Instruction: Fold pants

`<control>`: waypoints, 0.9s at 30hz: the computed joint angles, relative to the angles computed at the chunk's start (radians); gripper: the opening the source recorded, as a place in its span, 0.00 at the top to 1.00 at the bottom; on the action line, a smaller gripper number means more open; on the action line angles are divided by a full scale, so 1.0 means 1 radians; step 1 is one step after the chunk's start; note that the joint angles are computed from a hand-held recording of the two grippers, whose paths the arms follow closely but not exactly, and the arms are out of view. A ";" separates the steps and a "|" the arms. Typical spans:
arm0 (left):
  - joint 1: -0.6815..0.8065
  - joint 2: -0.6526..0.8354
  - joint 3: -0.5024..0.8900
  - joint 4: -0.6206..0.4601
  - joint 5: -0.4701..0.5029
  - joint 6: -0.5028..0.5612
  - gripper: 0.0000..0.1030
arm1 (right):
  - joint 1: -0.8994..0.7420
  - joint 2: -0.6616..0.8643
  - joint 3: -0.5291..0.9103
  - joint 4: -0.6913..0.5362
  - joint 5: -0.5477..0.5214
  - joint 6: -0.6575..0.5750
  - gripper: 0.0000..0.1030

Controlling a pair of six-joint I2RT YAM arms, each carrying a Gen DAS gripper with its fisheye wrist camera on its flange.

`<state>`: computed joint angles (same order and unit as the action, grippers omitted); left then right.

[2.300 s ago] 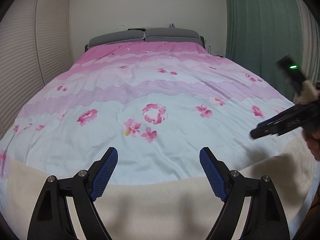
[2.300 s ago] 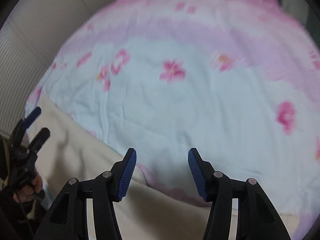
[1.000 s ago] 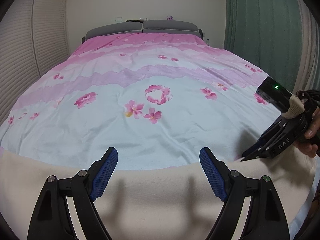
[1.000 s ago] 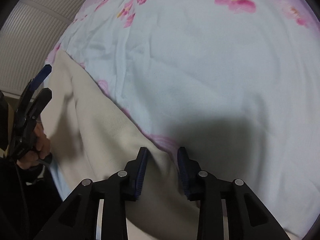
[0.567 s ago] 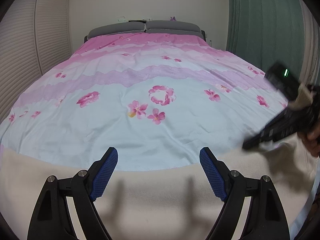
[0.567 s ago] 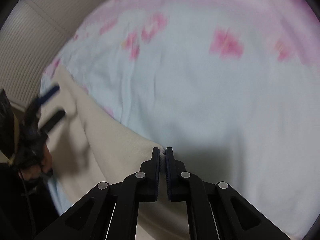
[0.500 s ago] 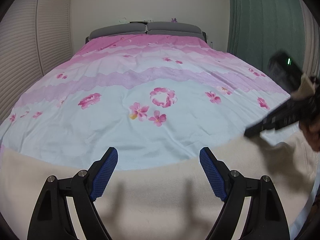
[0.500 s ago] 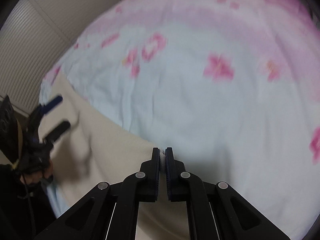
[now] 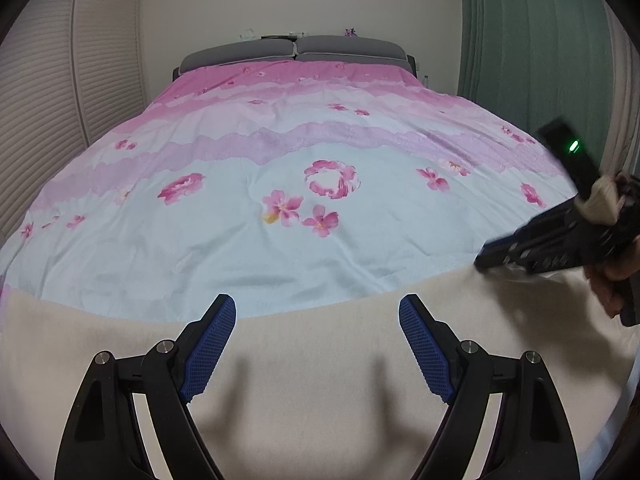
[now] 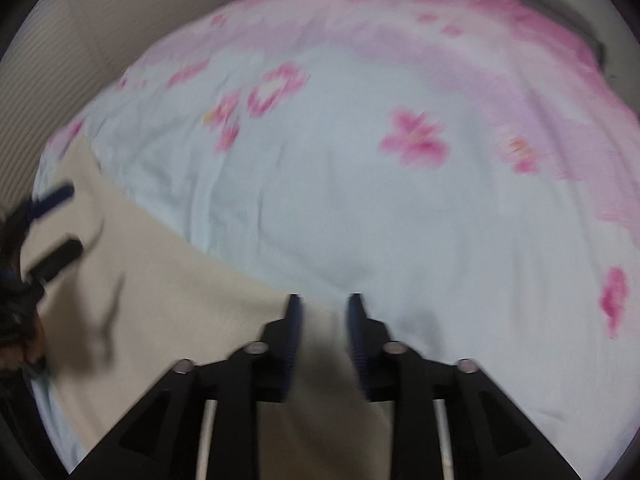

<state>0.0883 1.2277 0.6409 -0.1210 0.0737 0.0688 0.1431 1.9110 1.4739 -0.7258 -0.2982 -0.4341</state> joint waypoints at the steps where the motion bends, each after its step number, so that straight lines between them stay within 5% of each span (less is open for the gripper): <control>1: -0.001 -0.007 -0.001 -0.004 0.000 -0.001 0.18 | -0.019 -0.041 -0.026 0.019 -0.013 0.019 0.60; 5: -0.004 -0.066 -0.018 -0.034 0.007 -0.005 0.18 | -0.069 -0.237 -0.177 0.063 -0.007 0.107 0.56; 10: 0.016 -0.212 -0.075 -0.109 0.032 0.015 0.18 | -0.047 -0.670 -0.566 0.136 0.015 0.324 0.56; 14: 0.082 -0.428 -0.153 -0.235 0.088 0.062 0.18 | 0.060 -1.073 -0.830 0.086 0.074 0.538 0.56; 17: 0.157 -0.634 -0.204 -0.377 0.134 0.117 0.18 | 0.055 -1.269 -0.939 -0.013 -0.011 0.735 0.56; 22: 0.338 -0.848 -0.223 -0.585 0.251 0.205 0.18 | 0.142 -1.407 -1.065 -0.036 0.030 0.997 0.56; 27: 0.461 -0.922 -0.215 -0.717 0.342 0.303 0.18 | 0.183 -1.331 -1.154 0.133 0.036 1.168 0.56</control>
<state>0.5497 0.3054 0.4257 -0.8382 0.4160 0.3721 0.3263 0.5801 0.3199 -0.5932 -0.2627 0.7343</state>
